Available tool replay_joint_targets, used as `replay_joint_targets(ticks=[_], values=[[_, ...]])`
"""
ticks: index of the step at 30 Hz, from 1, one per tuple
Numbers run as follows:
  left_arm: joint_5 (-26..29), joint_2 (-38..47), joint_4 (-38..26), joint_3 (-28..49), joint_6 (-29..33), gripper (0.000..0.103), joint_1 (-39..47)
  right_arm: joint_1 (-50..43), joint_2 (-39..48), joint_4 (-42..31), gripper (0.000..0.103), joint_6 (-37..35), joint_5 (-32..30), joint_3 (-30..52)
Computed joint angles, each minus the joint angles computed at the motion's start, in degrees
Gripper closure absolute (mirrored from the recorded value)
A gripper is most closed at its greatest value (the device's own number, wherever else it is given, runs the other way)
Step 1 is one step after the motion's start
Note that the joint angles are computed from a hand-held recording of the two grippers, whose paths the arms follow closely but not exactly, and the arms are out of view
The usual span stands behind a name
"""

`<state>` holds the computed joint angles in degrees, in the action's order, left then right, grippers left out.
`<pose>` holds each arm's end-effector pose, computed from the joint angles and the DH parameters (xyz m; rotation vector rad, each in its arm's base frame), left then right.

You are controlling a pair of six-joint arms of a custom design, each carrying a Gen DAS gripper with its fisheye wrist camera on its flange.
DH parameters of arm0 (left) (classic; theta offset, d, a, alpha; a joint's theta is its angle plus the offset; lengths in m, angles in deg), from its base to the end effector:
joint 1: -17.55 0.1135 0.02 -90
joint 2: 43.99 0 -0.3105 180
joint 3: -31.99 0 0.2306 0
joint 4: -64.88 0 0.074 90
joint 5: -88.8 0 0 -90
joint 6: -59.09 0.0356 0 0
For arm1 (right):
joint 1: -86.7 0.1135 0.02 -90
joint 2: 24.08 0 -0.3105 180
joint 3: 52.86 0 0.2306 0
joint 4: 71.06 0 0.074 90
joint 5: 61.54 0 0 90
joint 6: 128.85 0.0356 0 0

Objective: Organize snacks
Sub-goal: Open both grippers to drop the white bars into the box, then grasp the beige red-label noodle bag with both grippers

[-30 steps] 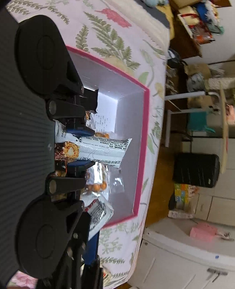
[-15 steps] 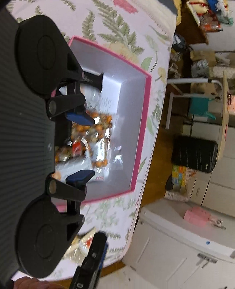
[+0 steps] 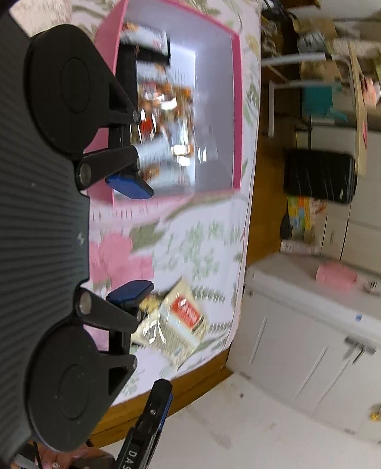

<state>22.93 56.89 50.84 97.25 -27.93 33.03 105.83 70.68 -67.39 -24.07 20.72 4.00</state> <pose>0.3267 0.0754 0.2029 -0.0728 2.3677 -0.3591 0.2989 0.1088 0.2198 -0.1623 2.1968 0.4821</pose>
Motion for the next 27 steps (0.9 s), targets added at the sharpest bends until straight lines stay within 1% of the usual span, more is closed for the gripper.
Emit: replay_joint_targets(ticks=[2, 4, 6, 8, 10, 13, 15, 18, 20, 21, 24, 27], values=[[-0.72, 1.03, -0.12, 1.03, -0.78, 0.042, -3.17, -3.23, 0.92, -0.34, 0.047, -2.56, -1.87, 0.63], [-1.98, 2.14, 0.65, 2.00, -1.99, 0.040, -6.51, -5.78, 3.24, -2.35, 0.047, -6.27, -1.23, 3.60], [-3.76, 4.00, 1.63, 3.51, -3.18, 0.040, -9.65, -8.27, 5.35, -1.51, 0.046, -9.58, -0.43, 5.24], [-4.89, 6.50, 2.90, 5.22, -5.02, 0.040, -12.15, -11.31, 8.19, -0.78, 0.036, -12.59, -1.29, 7.87], [-3.83, 9.81, 7.86, 5.69, -7.09, 0.040, -14.12, -13.93, 11.52, -1.22, 0.035, -15.58, -2.21, 11.60], [-6.96, 15.30, 9.75, 9.27, -8.46, 0.040, -17.79, -16.72, 16.75, -7.51, 0.035, -19.45, -4.84, 19.74], [-7.05, 19.37, 10.07, 12.45, -10.29, 0.041, -19.43, -18.44, 21.06, -12.80, 0.035, -20.83, -7.30, 26.17], [-5.60, 24.99, 9.10, 17.81, -13.00, 0.042, -21.12, -20.33, 27.62, -18.86, 0.033, -22.47, -9.56, 34.41], [-4.96, 28.39, 7.55, 21.54, -14.61, 0.042, -22.10, -21.17, 32.04, -22.30, 0.033, -21.37, -10.35, 39.53], [-4.52, 29.66, 6.75, 23.04, -15.22, 0.042, -22.44, -21.78, 34.49, -24.94, 0.033, -20.31, -11.75, 42.86], [-2.88, 33.38, 4.13, 27.67, -17.59, 0.042, -23.00, -23.02, 39.82, -27.62, 0.031, -16.08, -14.57, 48.88], [-3.46, 36.61, 1.43, 32.33, -20.45, 0.041, -23.50, -24.03, 44.58, -30.37, 0.028, -11.40, -16.71, 54.98]])
